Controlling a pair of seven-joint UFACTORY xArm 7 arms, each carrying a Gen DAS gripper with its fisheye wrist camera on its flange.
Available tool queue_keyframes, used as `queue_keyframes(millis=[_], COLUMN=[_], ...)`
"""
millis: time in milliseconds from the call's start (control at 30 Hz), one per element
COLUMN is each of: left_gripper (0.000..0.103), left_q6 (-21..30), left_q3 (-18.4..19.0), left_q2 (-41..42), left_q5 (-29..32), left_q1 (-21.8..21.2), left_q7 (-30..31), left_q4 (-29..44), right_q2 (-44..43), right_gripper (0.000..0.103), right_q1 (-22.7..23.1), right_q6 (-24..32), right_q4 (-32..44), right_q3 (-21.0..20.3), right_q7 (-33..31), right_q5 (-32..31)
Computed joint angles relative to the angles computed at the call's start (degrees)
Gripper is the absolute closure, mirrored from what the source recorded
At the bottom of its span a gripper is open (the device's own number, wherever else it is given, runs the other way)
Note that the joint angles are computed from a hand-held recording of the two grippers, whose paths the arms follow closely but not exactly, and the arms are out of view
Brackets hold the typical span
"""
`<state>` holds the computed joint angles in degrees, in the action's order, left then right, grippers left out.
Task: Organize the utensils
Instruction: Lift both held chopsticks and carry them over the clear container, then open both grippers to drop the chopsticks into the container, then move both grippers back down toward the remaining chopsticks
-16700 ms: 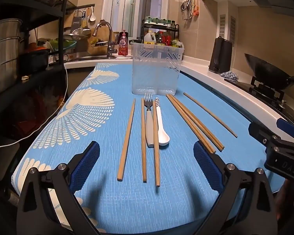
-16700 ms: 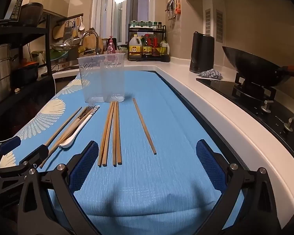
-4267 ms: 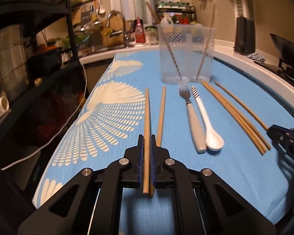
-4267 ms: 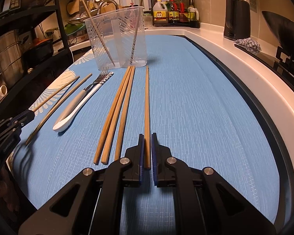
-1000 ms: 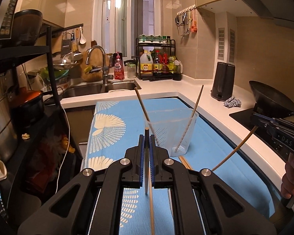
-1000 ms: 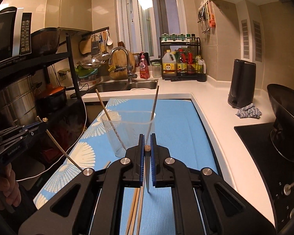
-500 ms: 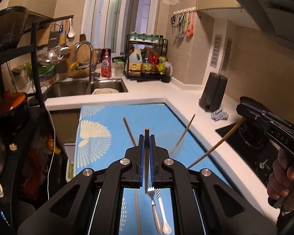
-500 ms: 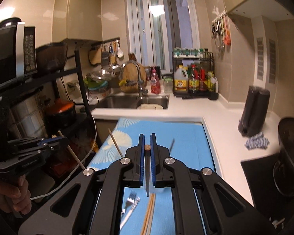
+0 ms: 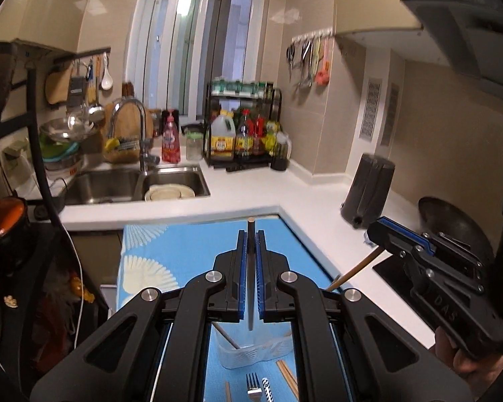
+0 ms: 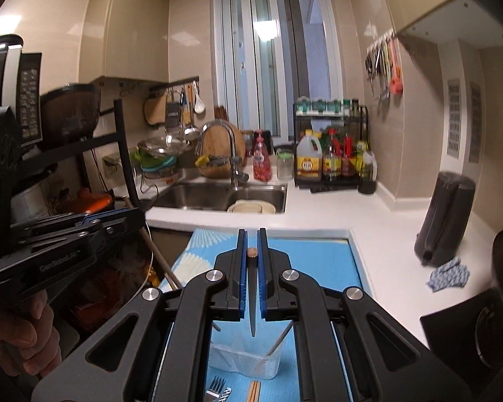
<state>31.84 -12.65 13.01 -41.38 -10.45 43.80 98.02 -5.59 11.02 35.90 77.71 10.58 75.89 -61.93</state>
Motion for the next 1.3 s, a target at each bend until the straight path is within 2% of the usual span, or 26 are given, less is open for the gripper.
queue_keyframes(millis=[167,400,467,567,700,1067,1300], left_gripper=[0.098,0.097,0.092,0.073,0.064,0.063,0.063], left_q6=[-0.95,-1.66,-1.23,-1.59,-3.42,-4.06,-3.14], left_q3=[-0.04,-1.23,-1.64,-2.45,-2.73,0.39,5.19], left_q2=[5.23,6.54,6.21,5.11,2.04,-6.82,-15.63], left_q5=[5.81,8.15,7.70,5.28,0.97,-11.69,-22.90], left_q1=[-1.64,-0.68,-0.09,0.89,1.60,1.15,-0.66], left_q7=[-2.51,-3.16,-2.77,-0.48,2.81,10.94,21.23], left_q4=[0.59,-2.77,-3.32,-4.15,-6.68,-14.08,-24.79], right_q2=[2.41,4.58,4.52,3.78,1.91,-5.71,-14.37], right_gripper=[0.097,0.095,0.086,0.071,0.065,0.063,0.063], right_q1=[-0.21,1.20,1.58,1.90,2.30,1.56,0.55], right_q6=[-2.38,-2.89,-1.95,-0.92,2.05,8.57,10.25], right_q4=[-3.03,-5.19,-5.33,-5.70,-6.12,-9.04,-16.52], right_q3=[-1.14,-2.71,-2.83,-2.75,-1.81,3.26,8.72], right_q7=[2.02,2.00,2.26,1.85,1.57,4.17,10.31], right_q5=[-0.42,1.42,1.49,1.69,0.61,-3.53,-6.32])
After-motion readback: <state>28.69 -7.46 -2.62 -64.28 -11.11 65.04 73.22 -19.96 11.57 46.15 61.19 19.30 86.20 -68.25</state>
